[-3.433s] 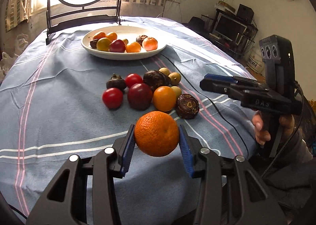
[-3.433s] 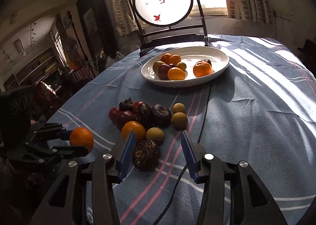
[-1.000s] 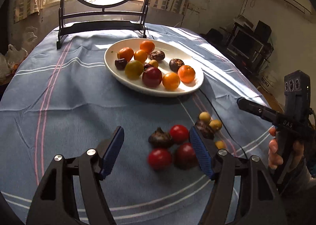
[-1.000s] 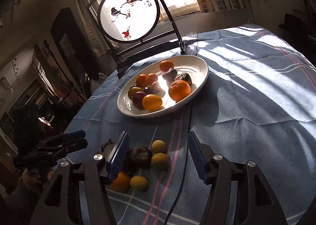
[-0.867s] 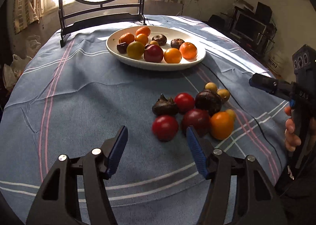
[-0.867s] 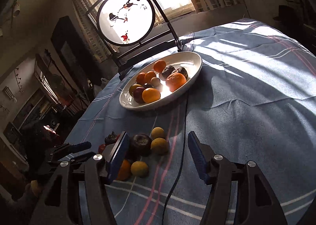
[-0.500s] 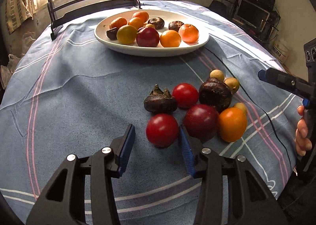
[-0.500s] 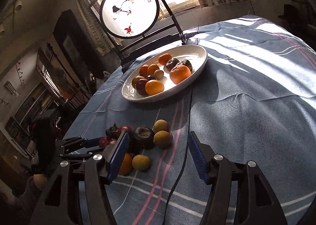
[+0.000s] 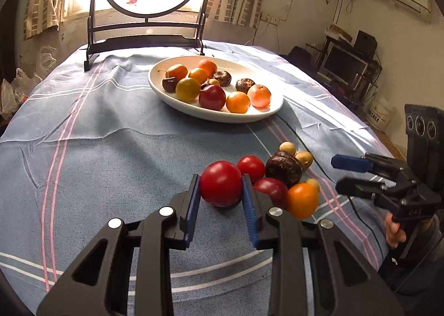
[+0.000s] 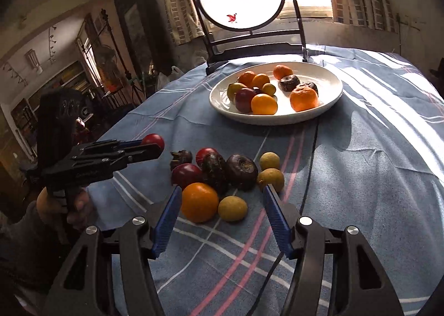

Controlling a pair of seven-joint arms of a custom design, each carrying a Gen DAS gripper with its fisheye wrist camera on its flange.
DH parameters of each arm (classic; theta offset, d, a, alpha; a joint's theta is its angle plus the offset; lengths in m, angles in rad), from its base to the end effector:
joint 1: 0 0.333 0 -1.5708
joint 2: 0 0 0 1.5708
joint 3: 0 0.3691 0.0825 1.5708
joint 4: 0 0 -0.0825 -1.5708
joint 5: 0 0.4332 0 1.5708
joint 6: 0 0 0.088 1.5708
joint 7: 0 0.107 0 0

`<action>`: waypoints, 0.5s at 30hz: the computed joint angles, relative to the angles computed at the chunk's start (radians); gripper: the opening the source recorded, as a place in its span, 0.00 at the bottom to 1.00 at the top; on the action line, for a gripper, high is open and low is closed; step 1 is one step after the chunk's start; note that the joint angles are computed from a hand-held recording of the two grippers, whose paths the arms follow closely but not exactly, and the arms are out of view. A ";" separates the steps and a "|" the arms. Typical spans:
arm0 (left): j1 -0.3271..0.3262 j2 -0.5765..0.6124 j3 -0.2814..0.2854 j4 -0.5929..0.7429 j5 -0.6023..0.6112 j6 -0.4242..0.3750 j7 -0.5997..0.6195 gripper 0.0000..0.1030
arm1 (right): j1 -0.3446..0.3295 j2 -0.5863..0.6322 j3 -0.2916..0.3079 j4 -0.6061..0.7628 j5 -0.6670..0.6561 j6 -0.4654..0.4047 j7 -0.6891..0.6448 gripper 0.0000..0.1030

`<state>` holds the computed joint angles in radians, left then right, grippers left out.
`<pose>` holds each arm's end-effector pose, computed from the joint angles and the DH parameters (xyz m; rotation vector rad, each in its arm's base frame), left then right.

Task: Organize fruits
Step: 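Grasp a red tomato with the left gripper while the right gripper grasps an orange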

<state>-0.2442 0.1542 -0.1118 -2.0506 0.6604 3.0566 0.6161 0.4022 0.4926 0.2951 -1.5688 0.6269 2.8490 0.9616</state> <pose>0.6074 -0.2737 0.4788 -1.7672 1.8145 -1.0351 0.6607 0.4518 0.4746 -2.0187 0.9618 -0.1435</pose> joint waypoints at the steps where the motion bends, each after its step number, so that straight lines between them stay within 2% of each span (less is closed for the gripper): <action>1: 0.002 0.000 0.002 -0.002 -0.004 0.011 -0.007 0.28 | 0.012 -0.005 -0.006 -0.008 -0.023 0.004 -0.014 0.59; 2: 0.006 0.000 0.001 -0.005 -0.012 0.021 -0.007 0.28 | 0.031 -0.009 -0.019 -0.014 -0.055 0.007 -0.019 0.59; 4: 0.005 0.000 0.005 -0.007 -0.016 0.032 -0.011 0.28 | 0.101 -0.010 -0.087 -0.015 -0.164 0.012 0.026 0.54; 8: -0.003 -0.002 0.014 -0.010 -0.005 0.044 -0.015 0.28 | 0.172 0.024 -0.167 0.053 -0.313 -0.081 0.160 0.49; 13: 0.008 0.000 -0.004 -0.010 -0.035 0.030 0.023 0.28 | 0.203 0.051 -0.195 0.099 -0.428 -0.119 0.261 0.48; 15: 0.007 0.000 -0.004 -0.011 -0.041 0.030 0.031 0.28 | 0.232 0.057 -0.224 0.106 -0.494 -0.120 0.305 0.48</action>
